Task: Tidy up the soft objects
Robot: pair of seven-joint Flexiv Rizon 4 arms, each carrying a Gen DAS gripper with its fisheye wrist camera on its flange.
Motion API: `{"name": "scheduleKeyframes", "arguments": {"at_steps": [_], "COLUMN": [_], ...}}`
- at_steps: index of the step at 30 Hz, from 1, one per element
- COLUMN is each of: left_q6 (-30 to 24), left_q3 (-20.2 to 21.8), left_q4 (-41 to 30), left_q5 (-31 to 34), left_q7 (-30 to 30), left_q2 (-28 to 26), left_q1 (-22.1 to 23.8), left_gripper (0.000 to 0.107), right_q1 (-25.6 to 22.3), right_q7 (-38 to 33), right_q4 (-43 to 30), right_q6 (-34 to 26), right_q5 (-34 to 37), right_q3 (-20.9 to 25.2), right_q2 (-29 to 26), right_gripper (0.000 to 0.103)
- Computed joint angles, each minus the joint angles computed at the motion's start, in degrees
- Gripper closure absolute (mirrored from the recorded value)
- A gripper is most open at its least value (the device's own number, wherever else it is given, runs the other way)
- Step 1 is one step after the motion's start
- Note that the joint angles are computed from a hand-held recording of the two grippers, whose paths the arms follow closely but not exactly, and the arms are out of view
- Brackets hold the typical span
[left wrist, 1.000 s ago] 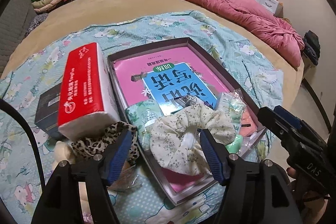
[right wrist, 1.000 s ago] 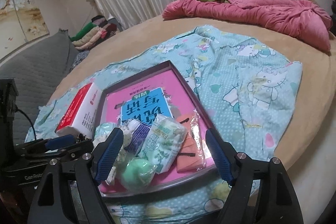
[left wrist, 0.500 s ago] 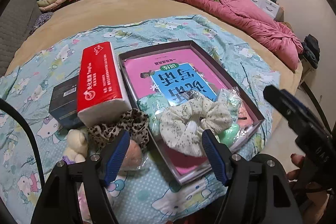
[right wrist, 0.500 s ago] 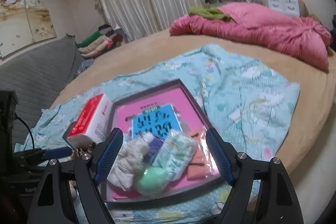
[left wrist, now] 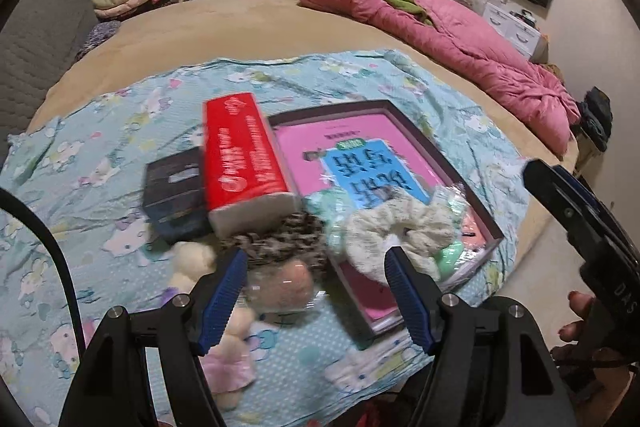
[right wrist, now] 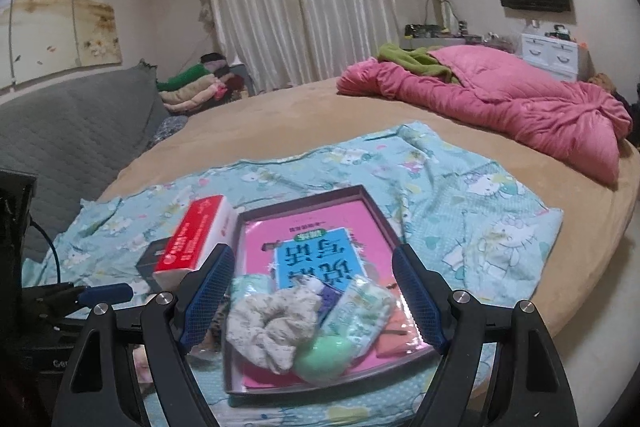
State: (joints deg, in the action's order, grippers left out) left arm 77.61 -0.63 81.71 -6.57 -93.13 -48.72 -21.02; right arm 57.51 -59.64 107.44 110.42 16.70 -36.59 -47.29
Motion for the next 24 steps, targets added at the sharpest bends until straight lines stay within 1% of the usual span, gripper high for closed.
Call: {"name": "scheduleKeyframes", "arguments": {"at_steps": [4,6,12,24], "left_q6": [1.1,1.7,2.6,4.0], "left_q3": [1.3,2.2,2.9,2.3], "left_q4": [2.8,4.1,7.1,11.6], "left_q5": [-0.2,-0.2,-0.3,-1.3], "left_q7": [-1.3,-2.3,-3.7,-4.7], "left_q2": [2.4,3.4,5.3,6.6], "left_q1": [1.3,1.7,3.4,6.5], "left_gripper": [0.036,0.036,0.036,0.036], "right_q1": [-1.5,-1.4,-1.1,-2.4], "right_q7": [-1.2,-1.9,-3.5,-4.8], "right_q4": [-0.6,-0.9,-1.9,-4.3], "right_q6": [1.3,1.1,0.0,-2.1], "right_q5": [-1.1,-0.9,-2.1,-6.1], "right_q3": [2.8,3.1,4.2,7.8], "right_q2": [1.4,1.6,2.1,2.2], "right_gripper": [0.021,0.021,0.021,0.021]}}
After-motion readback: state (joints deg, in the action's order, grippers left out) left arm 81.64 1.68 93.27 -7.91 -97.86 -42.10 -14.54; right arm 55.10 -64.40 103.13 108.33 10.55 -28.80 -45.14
